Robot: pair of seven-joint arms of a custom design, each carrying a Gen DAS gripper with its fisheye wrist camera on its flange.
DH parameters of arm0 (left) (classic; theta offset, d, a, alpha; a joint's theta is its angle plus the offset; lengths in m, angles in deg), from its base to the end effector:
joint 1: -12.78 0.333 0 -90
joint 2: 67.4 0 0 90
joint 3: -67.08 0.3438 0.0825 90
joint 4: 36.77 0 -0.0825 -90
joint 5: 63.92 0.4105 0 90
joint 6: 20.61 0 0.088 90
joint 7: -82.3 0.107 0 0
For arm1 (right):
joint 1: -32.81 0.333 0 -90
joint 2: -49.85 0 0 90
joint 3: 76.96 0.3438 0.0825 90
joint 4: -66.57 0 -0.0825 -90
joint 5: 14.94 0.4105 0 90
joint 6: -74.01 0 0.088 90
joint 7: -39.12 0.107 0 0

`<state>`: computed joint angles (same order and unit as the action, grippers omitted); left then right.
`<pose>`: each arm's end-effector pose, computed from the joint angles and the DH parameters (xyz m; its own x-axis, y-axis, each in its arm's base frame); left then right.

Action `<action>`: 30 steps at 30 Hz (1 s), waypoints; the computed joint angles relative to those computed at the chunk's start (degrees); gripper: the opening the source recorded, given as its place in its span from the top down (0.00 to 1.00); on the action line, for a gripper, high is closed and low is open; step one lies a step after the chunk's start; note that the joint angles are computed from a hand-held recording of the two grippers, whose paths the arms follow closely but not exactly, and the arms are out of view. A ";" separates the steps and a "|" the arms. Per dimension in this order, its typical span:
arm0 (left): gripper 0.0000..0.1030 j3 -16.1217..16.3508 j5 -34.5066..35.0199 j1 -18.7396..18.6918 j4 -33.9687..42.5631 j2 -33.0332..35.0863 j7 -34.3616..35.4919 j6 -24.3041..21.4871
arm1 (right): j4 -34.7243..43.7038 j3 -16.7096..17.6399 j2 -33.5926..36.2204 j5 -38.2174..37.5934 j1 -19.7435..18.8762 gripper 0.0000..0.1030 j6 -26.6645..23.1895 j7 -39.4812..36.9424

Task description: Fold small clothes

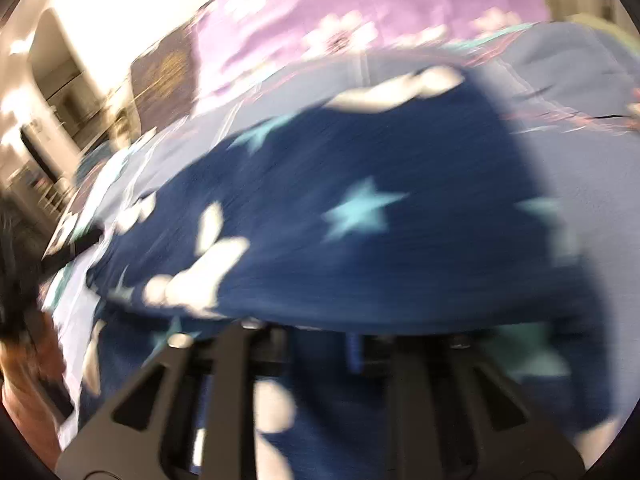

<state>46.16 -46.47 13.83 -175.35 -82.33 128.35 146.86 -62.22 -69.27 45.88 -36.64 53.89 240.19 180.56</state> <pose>0.4773 -0.2026 0.4980 0.0479 -0.9814 0.1858 -0.7212 -0.1627 -0.6734 0.4945 0.2982 0.4888 0.0425 -0.9605 -0.2751 -0.7729 0.1429 -0.6183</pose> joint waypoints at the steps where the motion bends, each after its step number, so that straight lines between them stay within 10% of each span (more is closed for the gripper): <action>1: 0.42 -1.71 2.15 0.86 0.88 1.56 -0.85 -0.58 | -0.86 -0.31 -1.08 -6.03 -1.24 0.93 0.01 8.07; 3: 0.39 -3.08 6.50 1.66 2.00 3.74 -3.55 -1.12 | -2.97 -6.46 -3.26 -6.03 2.15 0.92 -3.41 12.17; 7: 0.34 -5.11 17.97 2.64 5.18 6.41 -10.58 -6.17 | -8.38 -24.88 -5.11 19.35 19.79 0.98 2.99 -10.49; 10: 0.33 -1.47 15.95 0.24 3.16 5.56 -9.79 -2.83 | -5.99 -31.14 -7.05 9.52 26.81 0.94 -5.85 -7.44; 14: 0.32 0.59 16.08 -1.33 2.48 5.80 -10.81 -0.81 | -6.12 -28.21 -11.65 6.88 25.90 0.71 -11.76 -3.95; 18: 0.32 0.65 20.58 -2.38 3.92 6.38 -13.67 -3.94 | -5.36 -23.88 -12.60 9.51 26.00 0.70 -8.55 -7.38; 22: 0.32 2.32 20.52 -3.82 3.60 6.30 -13.92 -3.18 | -0.23 -27.74 -8.63 7.18 33.01 0.54 -5.33 -13.20; 27: 0.31 2.95 20.81 -4.19 3.36 6.18 -14.20 -2.67 | 9.14 -22.54 3.55 -11.25 22.78 0.43 -14.81 -2.10; 30: 0.30 3.22 19.55 -4.14 2.47 5.91 -13.11 -0.55 | 2.82 -27.33 3.48 3.57 23.67 0.40 -3.68 -12.22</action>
<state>49.38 -26.92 9.69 -172.88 -76.42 115.23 146.31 -59.40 -96.60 49.36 -33.07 77.55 236.51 168.35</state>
